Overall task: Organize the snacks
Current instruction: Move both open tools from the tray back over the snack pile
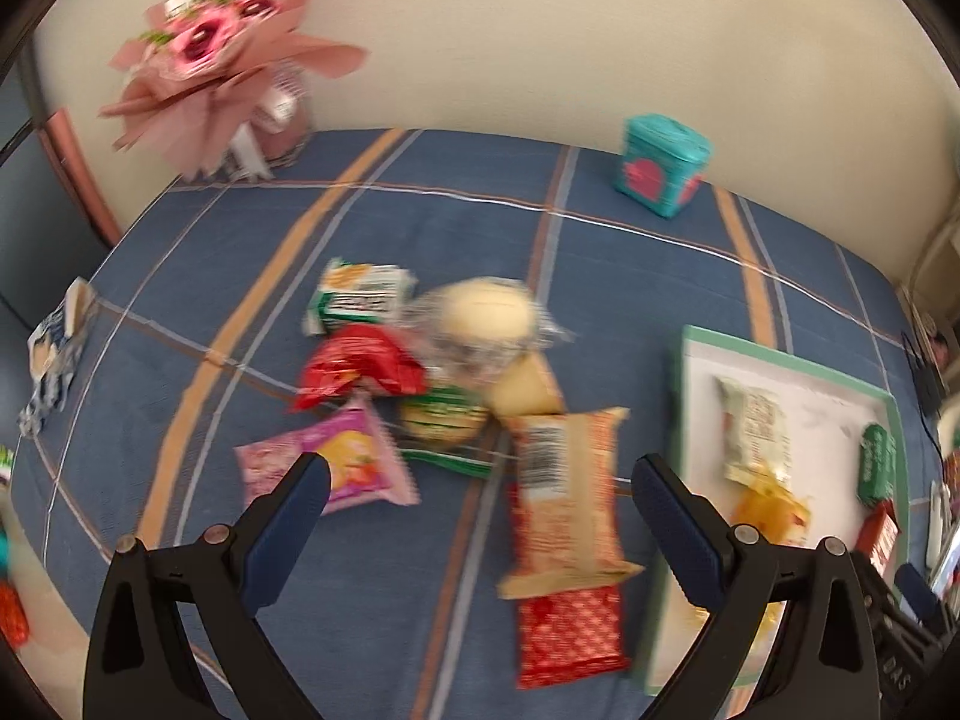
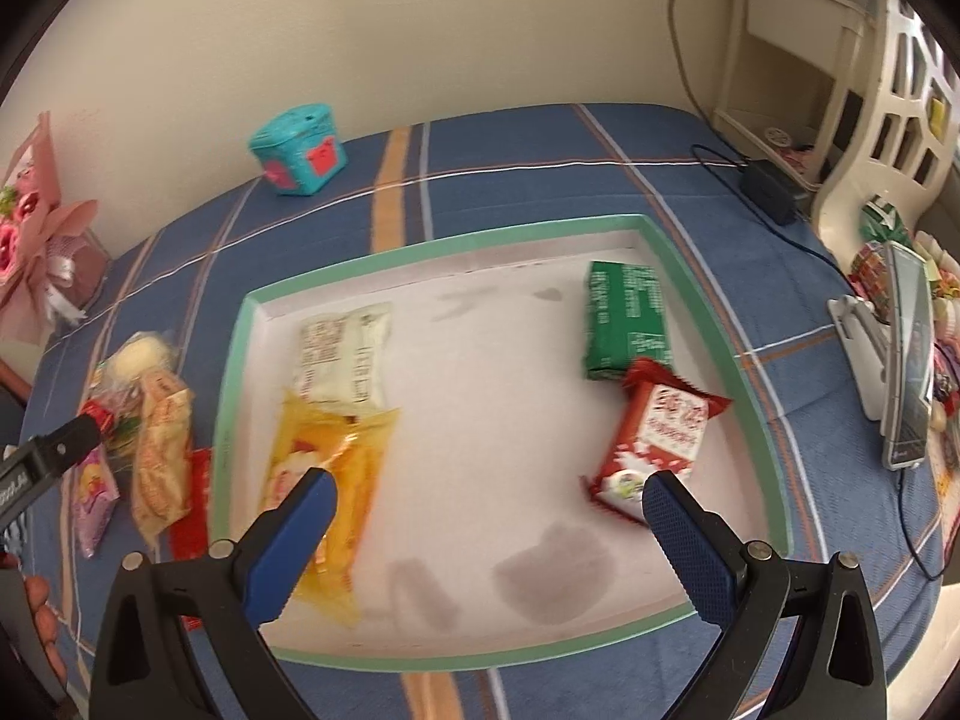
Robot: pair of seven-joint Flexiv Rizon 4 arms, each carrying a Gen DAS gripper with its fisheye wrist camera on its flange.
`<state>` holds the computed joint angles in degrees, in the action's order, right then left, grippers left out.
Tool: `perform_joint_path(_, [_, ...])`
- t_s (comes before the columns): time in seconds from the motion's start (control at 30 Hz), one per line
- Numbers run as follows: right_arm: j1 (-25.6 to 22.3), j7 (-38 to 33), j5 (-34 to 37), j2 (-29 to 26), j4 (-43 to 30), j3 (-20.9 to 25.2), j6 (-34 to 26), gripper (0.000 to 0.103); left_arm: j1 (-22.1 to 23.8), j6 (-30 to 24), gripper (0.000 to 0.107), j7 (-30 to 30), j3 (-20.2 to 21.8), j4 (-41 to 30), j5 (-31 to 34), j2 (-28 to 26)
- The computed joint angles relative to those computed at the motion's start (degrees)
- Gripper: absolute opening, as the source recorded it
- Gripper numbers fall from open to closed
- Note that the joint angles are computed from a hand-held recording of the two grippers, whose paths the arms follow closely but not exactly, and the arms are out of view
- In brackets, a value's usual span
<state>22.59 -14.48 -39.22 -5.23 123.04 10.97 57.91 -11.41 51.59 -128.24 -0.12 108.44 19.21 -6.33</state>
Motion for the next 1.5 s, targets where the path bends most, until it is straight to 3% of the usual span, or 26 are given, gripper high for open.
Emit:
perform_joint_path(0.33, [4.4,-3.6,2.8,-4.1,-4.4,1.4,1.3,0.103,5.0,0.6,0.100,-1.2,2.6,5.3,-1.4,3.6])
perform_joint_path(0.7, [9.2,-7.4,8.3,-9.4,-10.5,1.8,2.7,0.103,8.8,3.2,0.100,1.6,2.7,9.2,-4.7,5.1])
perform_joint_path(1.13, [11.9,-9.1,9.6,-14.1,-15.6,-0.1,2.0,0.103,8.8,3.5,0.100,8.2,2.4,8.4,-12.3,0.5])
perform_joint_path(1.5, [14.8,-12.5,7.9,-20.3,-22.2,-1.9,1.7,0.103,9.3,7.1,0.100,10.9,3.2,8.9,-19.2,-4.3])
